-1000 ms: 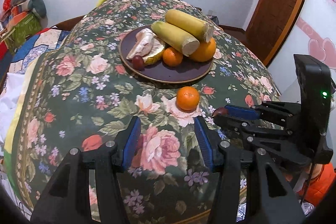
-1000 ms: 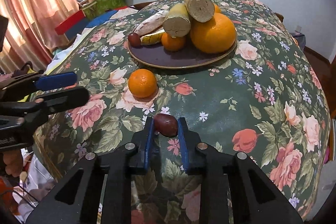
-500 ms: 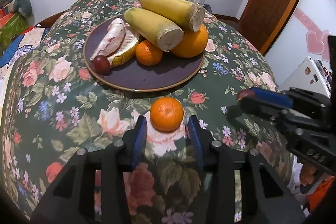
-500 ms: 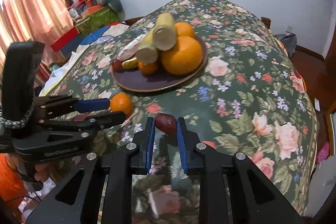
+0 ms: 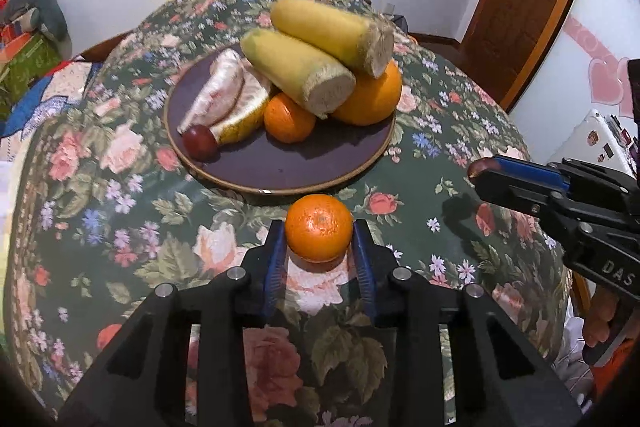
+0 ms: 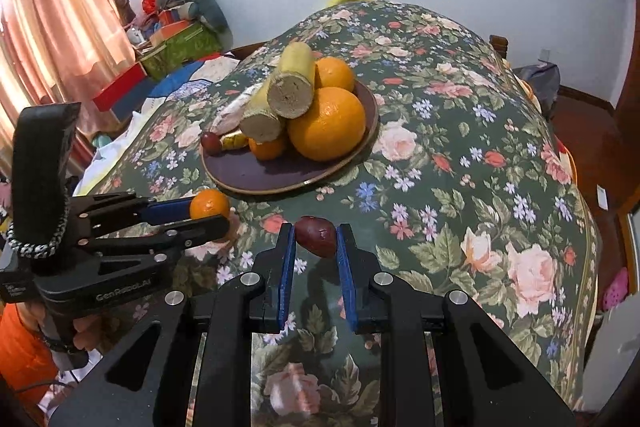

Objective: Organize fruits
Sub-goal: 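Grasp the mandarin with the left tool while the right tool grasps the second red date, then place the mandarin on the plate with the left tool while the right tool places the date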

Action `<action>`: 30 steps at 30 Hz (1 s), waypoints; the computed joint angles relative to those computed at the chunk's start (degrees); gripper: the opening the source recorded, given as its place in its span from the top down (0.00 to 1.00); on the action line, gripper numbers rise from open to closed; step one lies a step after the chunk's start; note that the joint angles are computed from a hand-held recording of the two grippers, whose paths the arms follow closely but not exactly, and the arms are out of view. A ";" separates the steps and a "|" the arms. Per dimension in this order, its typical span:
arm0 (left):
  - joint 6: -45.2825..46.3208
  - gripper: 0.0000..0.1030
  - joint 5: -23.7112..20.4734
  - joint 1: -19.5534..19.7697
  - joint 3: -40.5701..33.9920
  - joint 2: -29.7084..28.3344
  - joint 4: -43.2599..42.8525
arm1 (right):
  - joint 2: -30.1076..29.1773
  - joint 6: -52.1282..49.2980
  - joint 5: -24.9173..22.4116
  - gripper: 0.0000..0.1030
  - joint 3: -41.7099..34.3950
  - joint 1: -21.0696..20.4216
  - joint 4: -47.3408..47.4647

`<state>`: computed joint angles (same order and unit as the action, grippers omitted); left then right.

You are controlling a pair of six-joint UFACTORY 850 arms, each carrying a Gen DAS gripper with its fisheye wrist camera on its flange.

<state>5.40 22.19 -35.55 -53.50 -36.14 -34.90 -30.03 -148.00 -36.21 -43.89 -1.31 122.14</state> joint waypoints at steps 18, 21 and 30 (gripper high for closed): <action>-0.79 0.68 3.18 3.82 0.88 2.34 1.41 | -3.11 0.36 0.23 0.81 -5.82 4.99 0.95; -2.98 0.68 2.06 4.77 -0.35 1.04 3.87 | -4.85 1.07 1.64 0.81 -7.58 5.89 0.26; -1.64 0.68 -0.58 5.90 -3.87 -2.13 3.91 | -7.36 1.75 4.31 0.81 -10.05 6.93 -1.38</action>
<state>3.75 21.61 -29.64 -57.37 -38.26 -30.99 -37.39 -146.25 -31.90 -53.95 5.62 120.76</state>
